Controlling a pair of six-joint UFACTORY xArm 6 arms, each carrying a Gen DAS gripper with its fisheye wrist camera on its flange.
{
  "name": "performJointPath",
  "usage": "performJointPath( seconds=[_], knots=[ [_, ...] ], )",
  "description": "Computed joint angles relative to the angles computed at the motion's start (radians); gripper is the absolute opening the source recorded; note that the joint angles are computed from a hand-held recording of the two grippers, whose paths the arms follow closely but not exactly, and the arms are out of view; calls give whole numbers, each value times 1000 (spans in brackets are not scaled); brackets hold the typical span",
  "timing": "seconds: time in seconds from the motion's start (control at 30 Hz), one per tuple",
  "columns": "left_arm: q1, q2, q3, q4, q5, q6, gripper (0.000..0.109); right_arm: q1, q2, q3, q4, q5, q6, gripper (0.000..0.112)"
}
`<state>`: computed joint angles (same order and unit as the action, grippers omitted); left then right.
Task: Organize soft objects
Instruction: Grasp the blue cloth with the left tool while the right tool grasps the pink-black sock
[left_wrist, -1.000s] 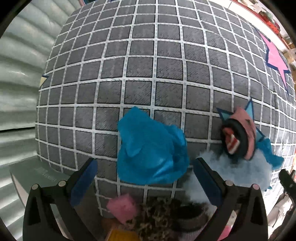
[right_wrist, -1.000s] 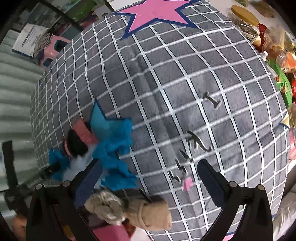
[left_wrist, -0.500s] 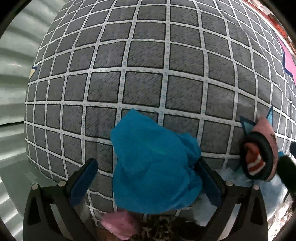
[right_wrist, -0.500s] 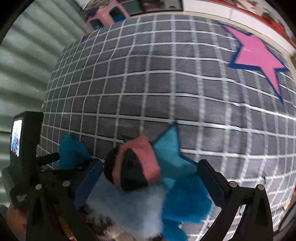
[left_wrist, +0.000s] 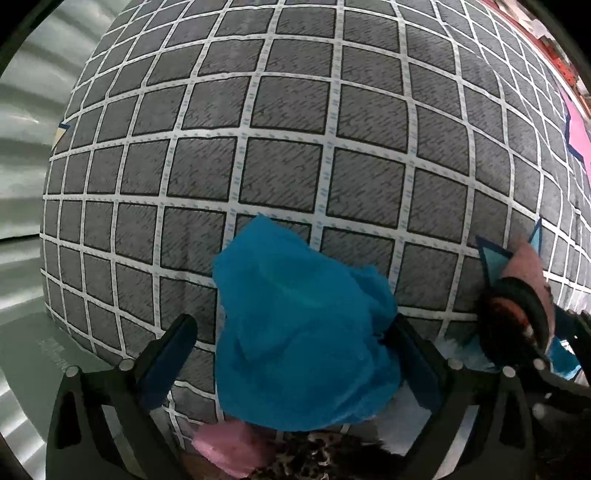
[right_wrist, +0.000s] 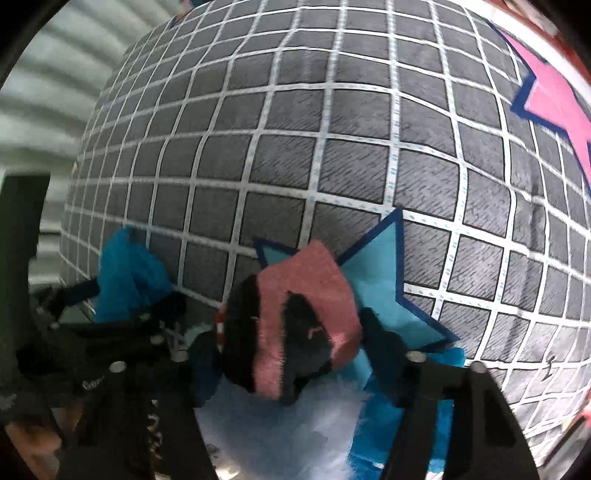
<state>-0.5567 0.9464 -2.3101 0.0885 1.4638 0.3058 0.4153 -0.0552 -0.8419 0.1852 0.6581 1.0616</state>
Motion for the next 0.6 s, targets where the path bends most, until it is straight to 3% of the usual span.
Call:
performJointPath(
  seconds=[0.1, 0.2, 0.23, 0.33, 0.6],
  knots=[
    [-7, -33, 18, -31, 37, 4, 84, 2, -4, -2, -8, -3, 9, 36],
    [-8, -57, 35, -50, 52, 27, 57, 9, -53, 25, -32, -20, 61, 35],
    [-9, -83, 69, -52, 38, 53, 43, 6, -66, 26, -43, -15, 76, 35],
    [-8, -112, 96, -59, 25, 86, 32, -2, -105, 34, -65, -13, 114, 35],
    [14, -212, 106, -109, -1, 116, 31, 2, -200, 11, -132, 60, 183, 35]
  ],
)
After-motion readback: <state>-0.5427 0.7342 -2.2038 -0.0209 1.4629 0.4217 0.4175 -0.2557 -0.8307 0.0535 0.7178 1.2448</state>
